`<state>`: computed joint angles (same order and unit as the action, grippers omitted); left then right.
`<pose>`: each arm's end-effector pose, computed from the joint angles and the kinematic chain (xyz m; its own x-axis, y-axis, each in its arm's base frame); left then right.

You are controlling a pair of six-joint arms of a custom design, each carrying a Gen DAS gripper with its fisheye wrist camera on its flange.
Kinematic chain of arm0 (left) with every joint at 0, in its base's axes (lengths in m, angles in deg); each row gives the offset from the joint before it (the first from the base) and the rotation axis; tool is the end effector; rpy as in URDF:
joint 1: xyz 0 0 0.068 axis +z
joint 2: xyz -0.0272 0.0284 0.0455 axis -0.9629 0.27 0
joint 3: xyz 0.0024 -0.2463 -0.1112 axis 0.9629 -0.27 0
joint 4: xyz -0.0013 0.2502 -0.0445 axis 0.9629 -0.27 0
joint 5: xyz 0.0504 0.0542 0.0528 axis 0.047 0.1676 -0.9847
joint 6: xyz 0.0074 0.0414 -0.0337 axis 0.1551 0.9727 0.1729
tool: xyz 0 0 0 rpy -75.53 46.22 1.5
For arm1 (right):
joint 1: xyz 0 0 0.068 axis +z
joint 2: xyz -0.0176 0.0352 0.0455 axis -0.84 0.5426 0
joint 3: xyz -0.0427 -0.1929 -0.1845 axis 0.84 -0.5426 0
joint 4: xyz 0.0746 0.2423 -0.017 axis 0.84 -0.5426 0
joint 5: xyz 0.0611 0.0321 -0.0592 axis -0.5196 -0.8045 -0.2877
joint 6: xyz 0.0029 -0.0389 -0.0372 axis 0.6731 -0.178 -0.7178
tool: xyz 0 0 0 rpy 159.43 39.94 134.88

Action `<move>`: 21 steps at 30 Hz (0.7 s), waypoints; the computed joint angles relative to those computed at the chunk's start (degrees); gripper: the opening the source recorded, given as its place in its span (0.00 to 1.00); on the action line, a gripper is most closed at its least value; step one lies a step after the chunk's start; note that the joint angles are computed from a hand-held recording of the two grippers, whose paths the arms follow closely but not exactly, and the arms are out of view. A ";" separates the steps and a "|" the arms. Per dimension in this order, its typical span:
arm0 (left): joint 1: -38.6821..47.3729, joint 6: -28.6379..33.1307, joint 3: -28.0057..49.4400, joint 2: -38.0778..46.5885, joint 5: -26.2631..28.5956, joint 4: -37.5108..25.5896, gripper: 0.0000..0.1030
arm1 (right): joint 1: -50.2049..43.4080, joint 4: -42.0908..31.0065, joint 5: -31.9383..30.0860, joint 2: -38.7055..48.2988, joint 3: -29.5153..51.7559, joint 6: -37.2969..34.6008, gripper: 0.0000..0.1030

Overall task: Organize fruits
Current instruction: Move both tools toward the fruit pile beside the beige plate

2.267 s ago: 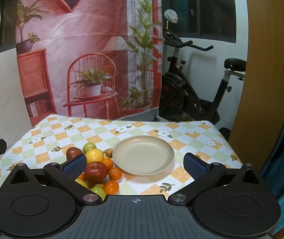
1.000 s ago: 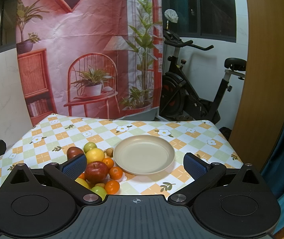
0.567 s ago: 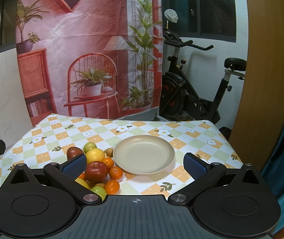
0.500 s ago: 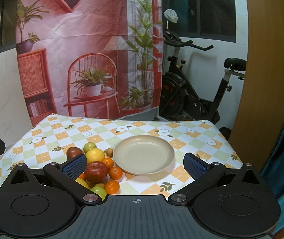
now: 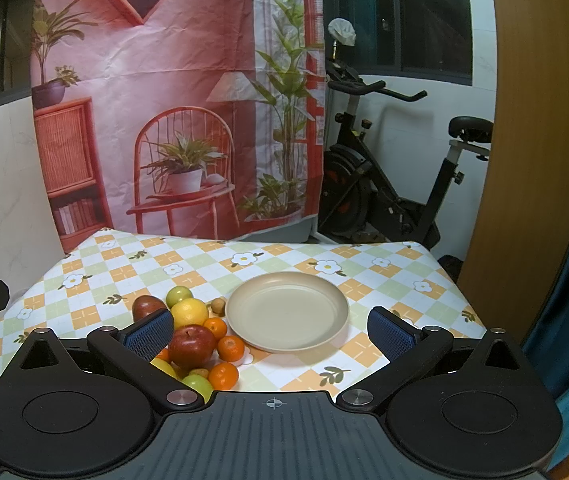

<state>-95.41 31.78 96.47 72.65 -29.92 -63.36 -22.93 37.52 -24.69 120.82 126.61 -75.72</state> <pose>0.1669 -0.0417 0.3120 -0.4196 0.0130 -0.9076 -0.2693 0.9531 0.1381 0.2494 0.1571 0.3208 -0.4756 -0.0702 -0.8768 -0.2334 0.9712 0.0488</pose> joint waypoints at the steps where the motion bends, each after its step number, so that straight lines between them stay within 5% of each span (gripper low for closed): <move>1: 0.05 -0.01 0.00 -0.02 0.01 -0.03 1.00 | 0.00 0.00 0.00 0.00 0.00 0.00 1.00; 12: 0.87 2.05 0.10 -0.09 1.46 1.15 1.00 | -1.11 1.18 -2.15 0.11 -0.28 -0.36 1.00; 21: 10.30 7.49 0.00 5.00 8.40 8.12 1.00 | -6.99 15.56 -8.52 3.89 -3.99 -4.96 1.00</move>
<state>-85.10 39.27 96.47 77.66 -21.52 -55.24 -29.91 53.08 -33.21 124.71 122.62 -80.67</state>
